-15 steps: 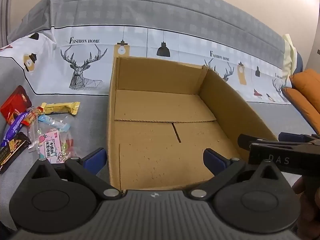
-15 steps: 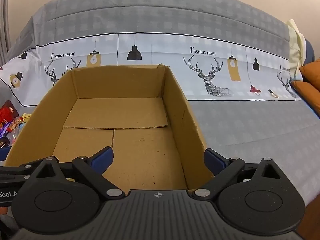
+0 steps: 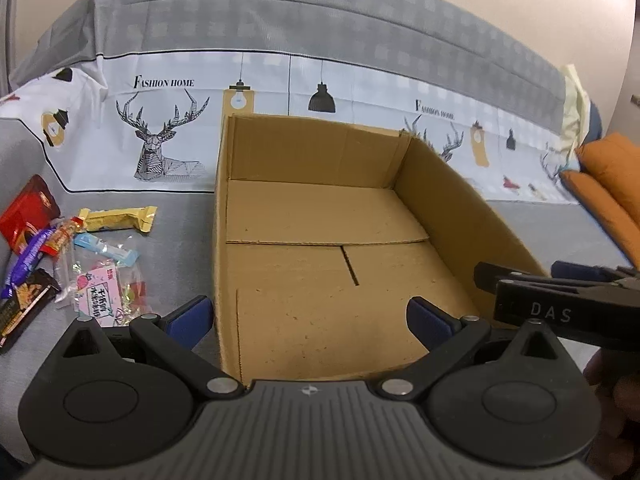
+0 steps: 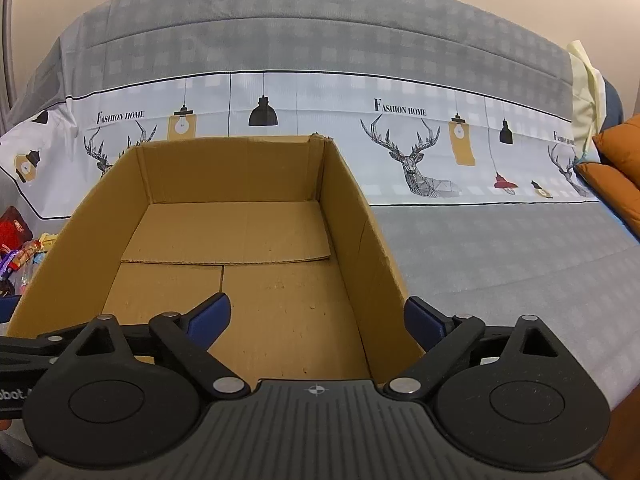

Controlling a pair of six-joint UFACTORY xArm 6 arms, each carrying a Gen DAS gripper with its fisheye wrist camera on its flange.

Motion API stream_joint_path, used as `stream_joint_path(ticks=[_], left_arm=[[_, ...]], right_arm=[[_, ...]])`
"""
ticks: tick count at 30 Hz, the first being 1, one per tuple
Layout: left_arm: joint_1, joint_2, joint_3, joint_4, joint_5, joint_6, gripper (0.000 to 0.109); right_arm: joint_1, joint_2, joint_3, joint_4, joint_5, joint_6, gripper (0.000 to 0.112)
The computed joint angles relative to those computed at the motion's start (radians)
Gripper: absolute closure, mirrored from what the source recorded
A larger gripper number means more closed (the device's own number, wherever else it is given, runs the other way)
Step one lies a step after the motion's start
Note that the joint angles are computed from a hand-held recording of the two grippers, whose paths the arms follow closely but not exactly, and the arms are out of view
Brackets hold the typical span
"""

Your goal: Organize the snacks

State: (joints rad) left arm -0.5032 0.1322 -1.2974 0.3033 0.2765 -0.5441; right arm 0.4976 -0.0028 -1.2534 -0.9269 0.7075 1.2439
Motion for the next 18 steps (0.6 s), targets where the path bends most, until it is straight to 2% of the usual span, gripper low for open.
stream_joint_path(ticks=[2,8,14,18], left_arm=[[0.002,-0.005,0.01,-0.021,-0.017,0.015,0.006],[0.001,-0.011,0.015,0.046,-0.031,-0.016,0.006],[0.003,-0.012,0.018,0.039,-0.038,-0.008,0.006],[0.004,-0.014,0.023,0.04,-0.046,-0.015,0.006]], right_arm=[[-0.001,-0.002,0.002,-0.007,-0.004,0.007,0.022],[-0.003,0.003,-0.003,-0.005,-0.008,0.014,0.027],[-0.007,-0.007,0.021,-0.064,-0.04,0.059,0.028],[-0.01,-0.007,0.021,-0.039,-0.045,0.04,0.027]])
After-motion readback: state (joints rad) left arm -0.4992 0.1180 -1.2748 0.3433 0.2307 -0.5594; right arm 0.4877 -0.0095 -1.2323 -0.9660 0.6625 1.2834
